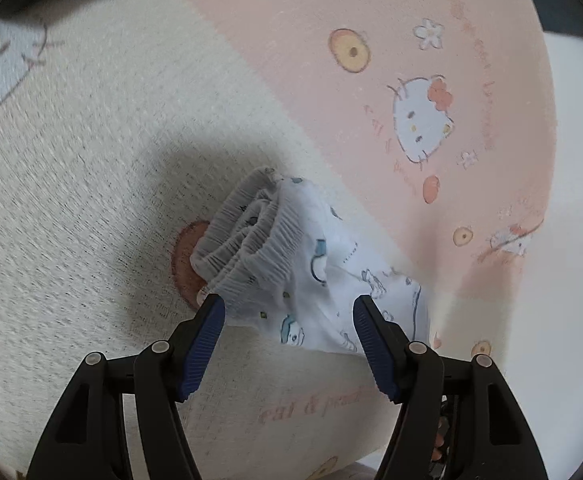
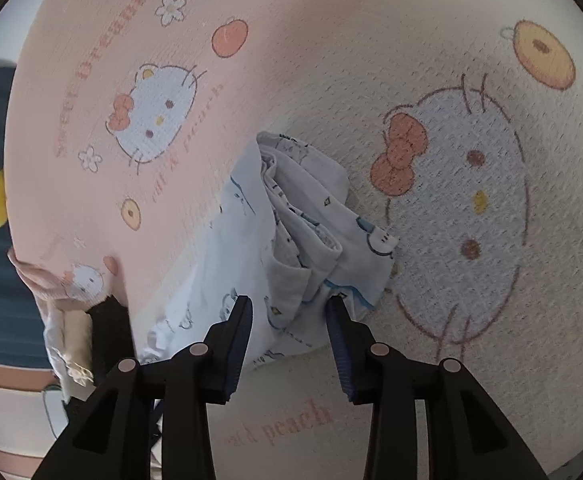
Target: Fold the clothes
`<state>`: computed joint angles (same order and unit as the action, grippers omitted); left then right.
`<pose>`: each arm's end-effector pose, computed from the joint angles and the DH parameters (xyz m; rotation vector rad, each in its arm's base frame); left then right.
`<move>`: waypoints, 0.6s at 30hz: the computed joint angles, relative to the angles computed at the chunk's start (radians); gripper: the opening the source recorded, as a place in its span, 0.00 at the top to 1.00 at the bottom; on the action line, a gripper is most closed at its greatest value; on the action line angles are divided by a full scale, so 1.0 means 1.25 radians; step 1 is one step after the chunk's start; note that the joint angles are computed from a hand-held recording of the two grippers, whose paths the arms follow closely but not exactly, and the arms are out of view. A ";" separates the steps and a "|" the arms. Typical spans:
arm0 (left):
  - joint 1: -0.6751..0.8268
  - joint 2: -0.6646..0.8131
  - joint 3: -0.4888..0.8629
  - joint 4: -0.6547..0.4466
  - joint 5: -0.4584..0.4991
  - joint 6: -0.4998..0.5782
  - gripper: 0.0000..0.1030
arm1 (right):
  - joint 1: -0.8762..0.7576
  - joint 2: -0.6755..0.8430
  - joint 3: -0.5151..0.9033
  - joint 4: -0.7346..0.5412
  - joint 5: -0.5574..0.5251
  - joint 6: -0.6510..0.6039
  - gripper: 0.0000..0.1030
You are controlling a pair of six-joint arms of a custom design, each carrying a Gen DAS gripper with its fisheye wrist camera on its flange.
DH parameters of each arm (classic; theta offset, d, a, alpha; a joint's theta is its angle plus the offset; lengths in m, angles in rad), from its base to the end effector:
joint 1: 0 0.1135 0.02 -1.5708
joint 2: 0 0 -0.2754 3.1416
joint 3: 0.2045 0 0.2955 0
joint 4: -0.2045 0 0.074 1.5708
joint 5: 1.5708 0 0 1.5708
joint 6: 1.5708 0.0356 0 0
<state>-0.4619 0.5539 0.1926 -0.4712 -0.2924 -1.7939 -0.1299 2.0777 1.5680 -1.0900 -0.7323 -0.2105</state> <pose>0.1392 -0.0578 0.1323 -1.6429 1.8622 -0.7102 0.4321 -0.0324 0.1650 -0.0989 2.8461 1.0831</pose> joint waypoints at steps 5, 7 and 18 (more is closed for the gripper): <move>0.009 -0.023 -0.030 0.026 -0.004 -0.021 0.37 | 0.016 0.012 0.016 0.006 0.025 0.021 0.55; -0.007 -0.014 -0.017 0.006 -0.025 -0.020 0.38 | 0.021 0.003 0.007 0.030 0.033 0.043 0.55; 0.073 0.041 0.053 -0.055 0.019 0.156 0.91 | 0.059 -0.075 -0.049 0.110 0.118 0.027 0.86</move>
<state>-0.3712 0.6046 0.2594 -0.5398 -0.2685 -1.5988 -0.0562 1.9844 1.5062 -0.9520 -0.5853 -0.1763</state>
